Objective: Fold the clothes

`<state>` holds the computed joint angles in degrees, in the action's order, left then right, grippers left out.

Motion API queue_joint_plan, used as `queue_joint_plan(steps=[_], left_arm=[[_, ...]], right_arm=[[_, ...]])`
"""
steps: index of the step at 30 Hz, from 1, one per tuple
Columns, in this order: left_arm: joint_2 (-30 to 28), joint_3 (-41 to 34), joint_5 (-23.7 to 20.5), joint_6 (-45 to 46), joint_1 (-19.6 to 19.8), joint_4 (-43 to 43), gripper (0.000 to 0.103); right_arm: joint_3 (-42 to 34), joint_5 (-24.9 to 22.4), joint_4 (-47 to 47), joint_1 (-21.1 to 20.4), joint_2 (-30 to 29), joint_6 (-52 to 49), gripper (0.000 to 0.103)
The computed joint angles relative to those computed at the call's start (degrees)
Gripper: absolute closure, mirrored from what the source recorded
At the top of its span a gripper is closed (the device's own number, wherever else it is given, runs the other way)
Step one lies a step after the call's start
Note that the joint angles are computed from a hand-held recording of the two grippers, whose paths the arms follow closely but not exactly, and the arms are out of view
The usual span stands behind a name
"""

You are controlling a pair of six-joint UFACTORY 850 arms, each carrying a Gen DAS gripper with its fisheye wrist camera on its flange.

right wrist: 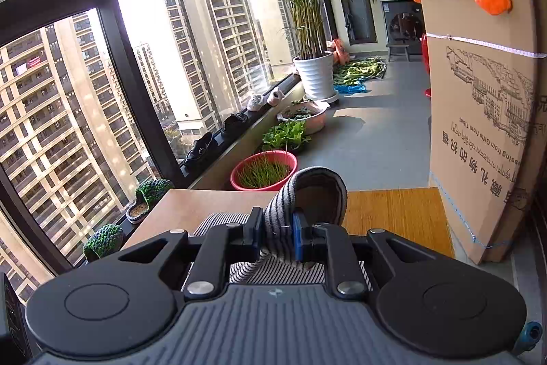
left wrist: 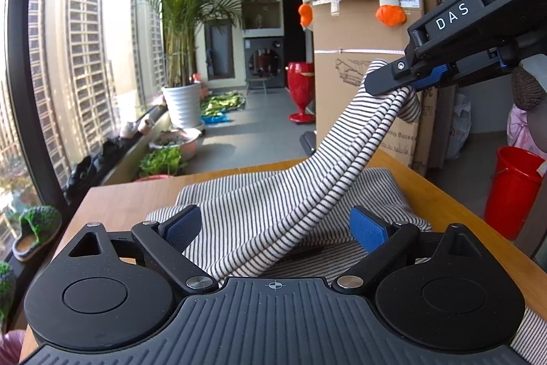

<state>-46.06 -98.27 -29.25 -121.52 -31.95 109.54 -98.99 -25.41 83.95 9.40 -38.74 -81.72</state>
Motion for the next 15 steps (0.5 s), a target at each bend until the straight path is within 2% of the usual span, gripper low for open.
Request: queue_joint_plan(steps=[1,3,4,5,7,8,10,12,13,15], left_arm=[[-0.8,-1.5,0.2,1.2,0.0,0.9,0.010],[-3.0,-5.5,0.4,4.7,-0.2,0.0,0.027],[-4.4,-8.0,0.3,7.2,-0.2,-0.9,0.031],[-5.8,-10.7,0.5,8.7,0.0,-1.9,0.040],[-8.3,-15.7,2.0,11.6,0.8,-5.0,0.068],[-8.9,-17.5,4.3,12.3,1.7,-7.3,0.094],[-8.3,-18.6,8.0,12.3,4.0,-12.3,0.094],[-4.4,-13.8,6.3,6.1,6.3,-11.1,0.094],[-2.1,-10.7,4.7,1.8,7.3,-8.5,0.095],[2.1,-4.7,1.7,-5.6,9.0,-4.7,0.095]], right_arm=[[-0.2,-0.7,0.1,0.0,0.0,-0.1,0.086],[-0.6,-2.7,0.1,-0.1,0.0,-0.1,0.086],[-0.8,-3.5,0.0,-0.1,0.1,-0.2,0.086],[-1.1,-4.3,-0.3,-0.2,0.1,0.0,0.086],[-1.8,-5.3,-0.7,-0.2,-0.1,0.5,0.086],[-2.2,-5.7,-0.8,-0.3,-0.3,0.6,0.086],[-2.2,-4.6,1.5,-0.2,-0.4,-1.7,0.083],[-0.9,-1.6,7.0,0.4,-0.4,-10.4,0.077],[-0.9,-0.3,7.8,0.8,-0.9,-13.0,0.071],[-2.6,0.7,4.0,1.7,-3.3,-12.2,0.070]])
